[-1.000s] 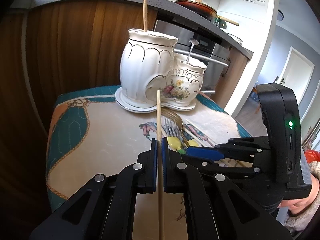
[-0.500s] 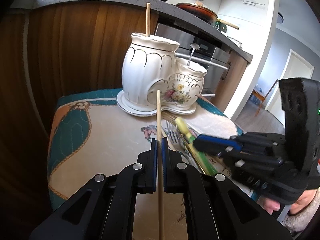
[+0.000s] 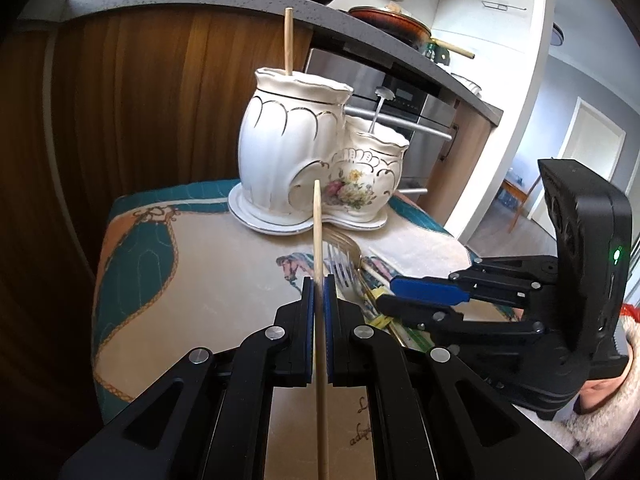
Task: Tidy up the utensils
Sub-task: 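Grasp a yellow-tipped green utensil with the right gripper and lift it, then lower the chopstick and yellow utensil into the holder cups with both grippers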
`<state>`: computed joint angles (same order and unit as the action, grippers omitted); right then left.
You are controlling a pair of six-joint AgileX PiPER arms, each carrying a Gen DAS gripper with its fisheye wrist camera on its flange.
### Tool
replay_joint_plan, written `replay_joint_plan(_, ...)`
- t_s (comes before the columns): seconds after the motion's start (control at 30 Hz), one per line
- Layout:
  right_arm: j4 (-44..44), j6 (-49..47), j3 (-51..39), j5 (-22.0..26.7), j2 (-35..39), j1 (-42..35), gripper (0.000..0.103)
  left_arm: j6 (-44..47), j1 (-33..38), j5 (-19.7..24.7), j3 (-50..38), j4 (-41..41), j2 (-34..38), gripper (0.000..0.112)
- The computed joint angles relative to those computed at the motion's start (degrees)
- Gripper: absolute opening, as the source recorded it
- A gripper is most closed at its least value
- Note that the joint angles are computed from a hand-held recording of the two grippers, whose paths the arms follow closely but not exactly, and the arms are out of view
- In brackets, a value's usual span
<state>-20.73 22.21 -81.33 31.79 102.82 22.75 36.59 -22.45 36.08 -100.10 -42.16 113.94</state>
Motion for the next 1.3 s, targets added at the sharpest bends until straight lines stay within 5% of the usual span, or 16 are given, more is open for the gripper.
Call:
replay_joint_plan(0.23, 5.76, -16.19, -2.55, 4.03, 1.08, 0.88, 0.04, -0.11, 0.6, 0.14, -0.29, -0.59, 0.24, 0.005)
replay_joint_plan(0.6, 5.94, -31.46, -12.04, 13.31, 7.45, 2.52, 0.047, -1.08, 0.58, 0.19, -0.85, -0.21, 0.68, 0.005)
replay_joint_plan(0.7, 12.54, -35.49, -17.52, 17.81, 10.18, 0.55, 0.034, -1.34, 0.64, 0.45, -1.17, -0.16, 0.88, 0.005)
replay_joint_plan(0.77, 13.34, -35.43, -19.41, 19.21, 11.26, -0.17, 0.015, -1.36, 0.7, 0.51, -1.17, -0.24, 0.93, 0.005)
replay_joint_plan(0.87, 14.17, -35.17, -20.0, 19.61, 11.47, -0.44, 0.01, -1.23, 0.96, 0.81, -1.37, -0.5, 1.06, 0.005)
replay_joint_plan(1.07, 15.79, -32.21, -10.61, 10.64, 4.28, -0.93, 0.01, 0.82, 1.42, 0.18, -0.11, -2.87, 0.11, 0.005)
replay_joint_plan(1.3, 29.77, -36.98, 8.1, -13.23, -11.28, -6.21, 0.01, 10.68, 2.62, -4.29, 5.55, -12.73, -5.78, 0.005)
